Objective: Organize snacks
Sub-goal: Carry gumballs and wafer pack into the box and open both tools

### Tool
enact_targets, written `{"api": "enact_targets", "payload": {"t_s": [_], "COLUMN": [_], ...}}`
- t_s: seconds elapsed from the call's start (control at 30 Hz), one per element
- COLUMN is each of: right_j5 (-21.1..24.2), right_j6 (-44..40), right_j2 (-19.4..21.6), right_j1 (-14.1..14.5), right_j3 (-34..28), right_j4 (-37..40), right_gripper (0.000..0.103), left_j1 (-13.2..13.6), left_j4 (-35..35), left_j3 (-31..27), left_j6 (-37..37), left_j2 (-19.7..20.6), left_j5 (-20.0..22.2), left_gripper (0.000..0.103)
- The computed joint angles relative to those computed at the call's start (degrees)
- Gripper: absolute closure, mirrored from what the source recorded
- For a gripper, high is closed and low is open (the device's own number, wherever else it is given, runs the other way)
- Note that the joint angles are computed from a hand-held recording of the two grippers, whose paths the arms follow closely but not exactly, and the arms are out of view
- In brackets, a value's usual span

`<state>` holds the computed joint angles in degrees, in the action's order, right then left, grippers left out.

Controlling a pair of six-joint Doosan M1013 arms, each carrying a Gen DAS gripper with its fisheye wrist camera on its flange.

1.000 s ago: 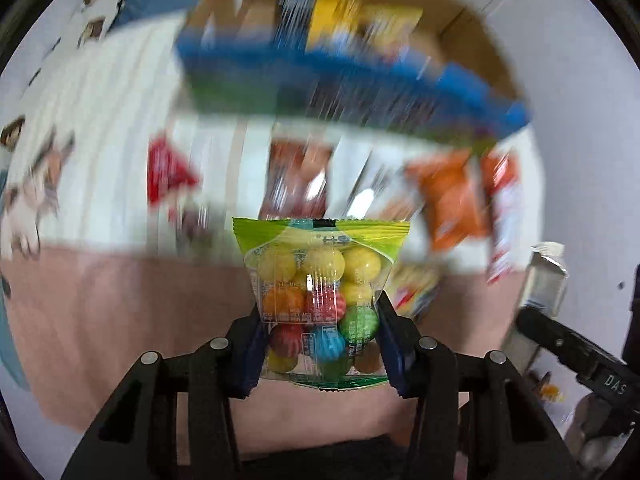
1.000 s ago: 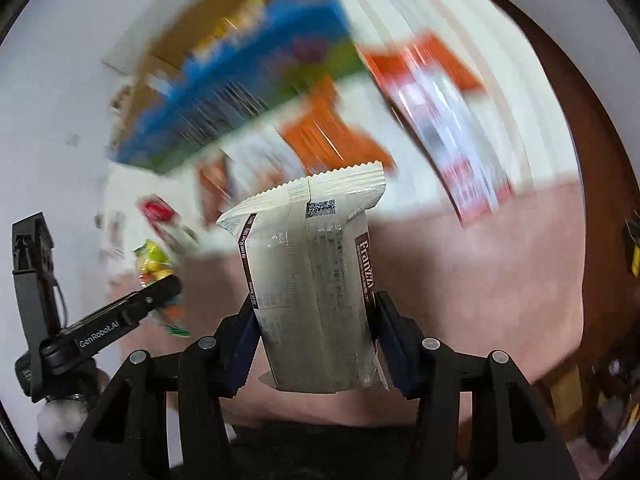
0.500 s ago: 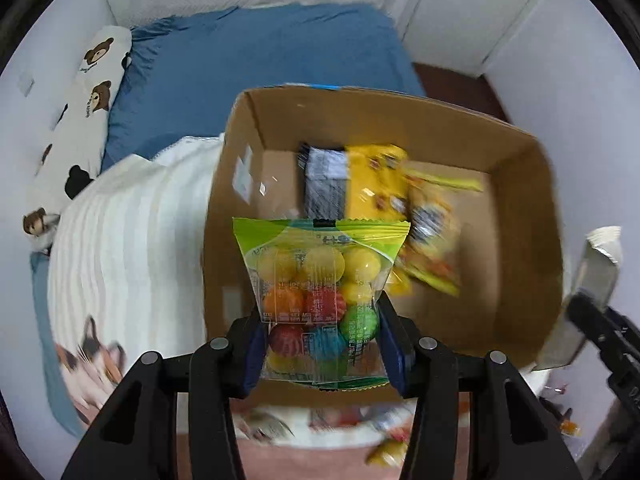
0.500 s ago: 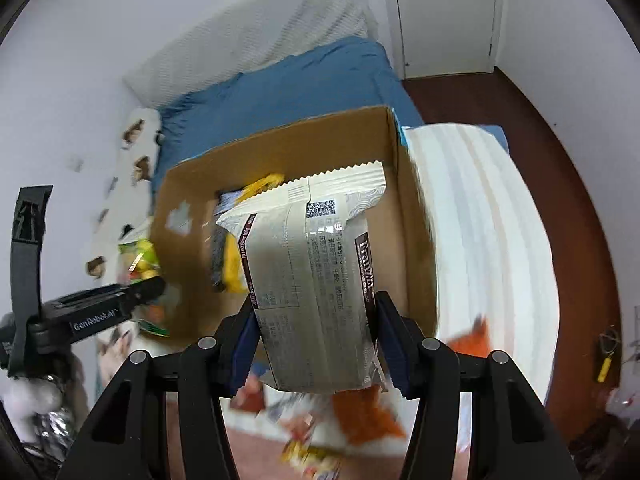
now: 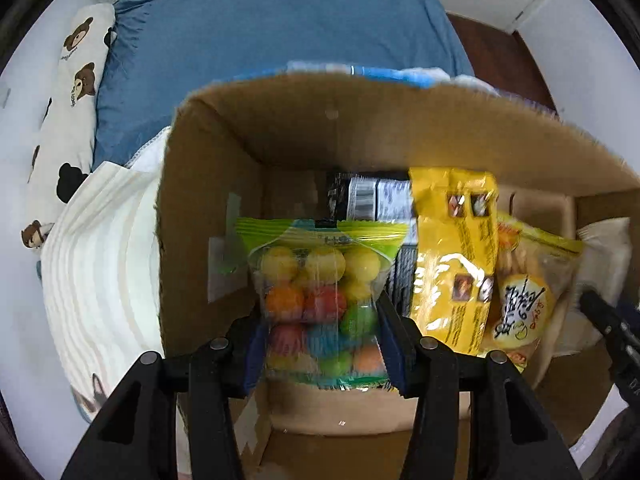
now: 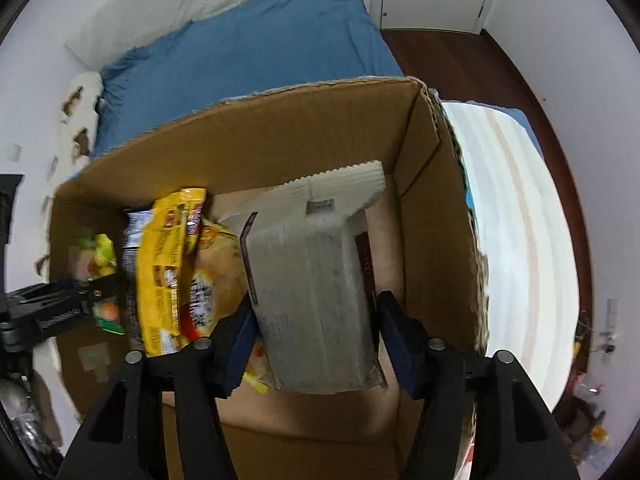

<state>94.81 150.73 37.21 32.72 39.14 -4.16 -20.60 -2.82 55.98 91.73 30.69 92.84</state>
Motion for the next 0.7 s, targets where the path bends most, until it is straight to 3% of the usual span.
{"api": "enact_targets", "payload": {"t_s": [0.07, 0.17, 0.5, 0.7], "right_j5": [-0.93, -1.07, -2.34, -3.62], "right_j6": [0.08, -0.76, 0.70, 2.22], "right_j2": [0.03, 0.33, -0.86, -2.79], "right_j1": [-0.32, -0.39, 0.86, 2.90], "right_j3": [-0.12, -0.53, 0.87, 3.33], "right_j4": [1.28, 1.31, 0.01, -3.45], "right_gripper": [0.017, 0.011, 0.009, 0.009], "left_j1": [0.38, 0.71, 1.09, 1.12], "left_j4": [-1.60, -3.11, -5.73, -5.51], "left_j3": [-0.43, -0.85, 2.15, 8.64], "left_j6": [-0.71, -0.63, -2.49, -2.34], "left_j2": [0.20, 0.36, -2.31, -7.96], "left_j5": [-0.27, -0.58, -2.86, -10.02], "left_gripper": [0.034, 0.014, 0.011, 0.011]}}
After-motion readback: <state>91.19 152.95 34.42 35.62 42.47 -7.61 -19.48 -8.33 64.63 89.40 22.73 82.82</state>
